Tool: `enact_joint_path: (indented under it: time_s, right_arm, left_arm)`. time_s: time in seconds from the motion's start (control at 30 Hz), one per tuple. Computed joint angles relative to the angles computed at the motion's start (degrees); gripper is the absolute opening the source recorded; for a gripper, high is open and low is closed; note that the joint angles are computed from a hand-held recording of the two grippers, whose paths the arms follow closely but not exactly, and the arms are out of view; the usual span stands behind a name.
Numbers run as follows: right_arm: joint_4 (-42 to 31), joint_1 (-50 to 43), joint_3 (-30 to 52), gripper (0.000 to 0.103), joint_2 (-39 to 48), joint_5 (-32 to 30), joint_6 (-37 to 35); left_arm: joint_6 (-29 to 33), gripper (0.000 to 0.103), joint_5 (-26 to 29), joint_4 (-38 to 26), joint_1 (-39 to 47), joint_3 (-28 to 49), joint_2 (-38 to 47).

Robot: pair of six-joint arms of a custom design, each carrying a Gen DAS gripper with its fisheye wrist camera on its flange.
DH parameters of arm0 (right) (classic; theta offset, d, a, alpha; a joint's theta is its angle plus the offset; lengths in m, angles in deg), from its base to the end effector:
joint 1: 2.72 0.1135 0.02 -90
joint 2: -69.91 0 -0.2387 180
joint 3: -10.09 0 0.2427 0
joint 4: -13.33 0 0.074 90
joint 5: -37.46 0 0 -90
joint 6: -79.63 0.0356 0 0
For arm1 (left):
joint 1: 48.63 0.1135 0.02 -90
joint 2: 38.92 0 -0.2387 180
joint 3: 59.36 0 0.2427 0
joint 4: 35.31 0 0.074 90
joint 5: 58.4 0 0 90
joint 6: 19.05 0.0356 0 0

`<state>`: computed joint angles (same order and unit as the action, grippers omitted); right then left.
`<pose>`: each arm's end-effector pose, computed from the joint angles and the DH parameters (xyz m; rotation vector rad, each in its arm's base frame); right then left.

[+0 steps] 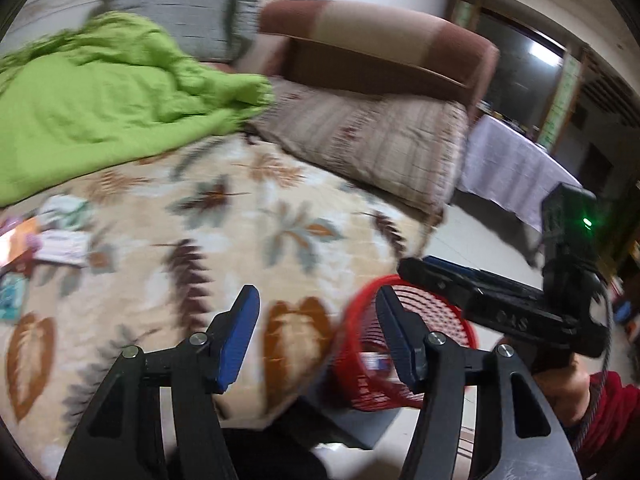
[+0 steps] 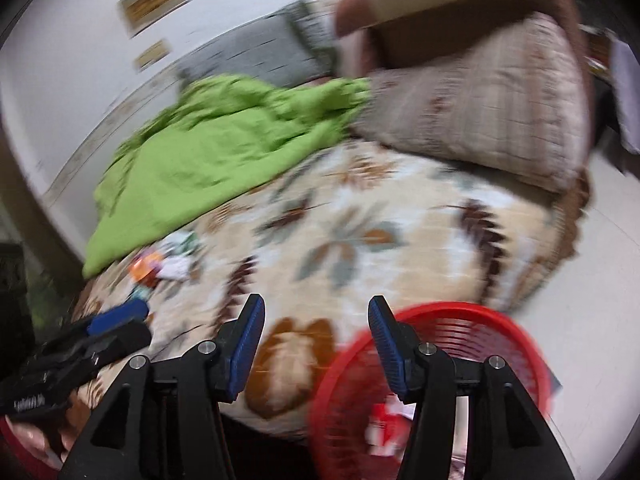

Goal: Collect trash
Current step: 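Grasp the blue cartoon packet with the left gripper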

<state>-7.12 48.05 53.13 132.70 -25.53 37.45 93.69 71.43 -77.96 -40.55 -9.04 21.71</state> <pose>0.1517 0.1602 0.1755 0.1888 2.2086 0.4301 0.2039 0.0059 0.1972 0.5661 2.2293 -0.5942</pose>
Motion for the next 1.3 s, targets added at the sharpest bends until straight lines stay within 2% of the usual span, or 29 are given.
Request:
enact_joint_path:
  time_s: [0.17,0.3,0.4,0.5,0.53,0.7,0.8,0.93,1.03,1.13,1.23,1.27,1.3]
  right_arm:
    - [8.2,0.8,10.7,0.058,16.5,-6.7,-5.8]
    - [10.2,1.3,20.2,0.058,26.5,-11.0,-10.7]
    - [10.7,1.2,26.0,0.06,32.4,-13.7,-12.5]
    - [10.6,0.7,30.5,0.061,37.2,-16.2,-13.4]
    - [10.6,0.4,31.4,0.062,38.2,-17.0,-13.6]
    - [10.2,-1.2,34.9,0.062,42.7,-20.3,-13.8]
    - [10.0,-1.8,36.2,0.062,44.1,-21.1,-14.4]
    - [8.7,-3.0,38.5,0.062,45.9,-22.2,-15.5]
    - [7.7,-3.9,40.4,0.062,47.3,-23.2,-15.9]
    - [6.9,-4.7,43.0,0.062,49.3,-24.3,-16.5]
    - [4.9,-5.5,48.5,0.063,53.2,-25.8,-18.2]
    - [4.0,-5.6,50.6,0.063,54.6,-26.2,-18.9]
    - [3.1,-5.8,53.0,0.063,56.3,-26.8,-19.9]
  left_arm:
    - [7.0,0.059,5.2,-2.7,16.0,6.7,9.2]
    - [9.2,0.063,4.8,-1.7,24.5,14.2,19.6]
    - [9.4,0.07,1.6,1.5,29.4,20.5,28.5]
    - [7.9,0.071,-4.4,7.8,32.2,25.9,37.3]
    - [7.8,0.071,-5.4,7.8,33.0,29.0,40.9]
    - [6.6,0.071,-11.3,3.9,33.1,46.2,58.3]
    - [6.5,0.071,-12.0,-0.3,32.1,56.3,66.4]
    - [5.5,0.071,-12.9,-2.7,30.5,65.3,73.0]
    - [7.8,0.071,-13.4,-9.0,28.9,73.5,78.5]
    - [9.9,0.071,-15.8,-9.9,27.2,74.6,80.3]
    - [8.9,0.071,-17.4,-2.8,26.3,69.3,78.7]
    - [8.3,0.069,-18.2,-1.6,26.1,69.0,78.9]
    - [7.4,0.059,-19.2,0.6,25.8,67.6,78.5]
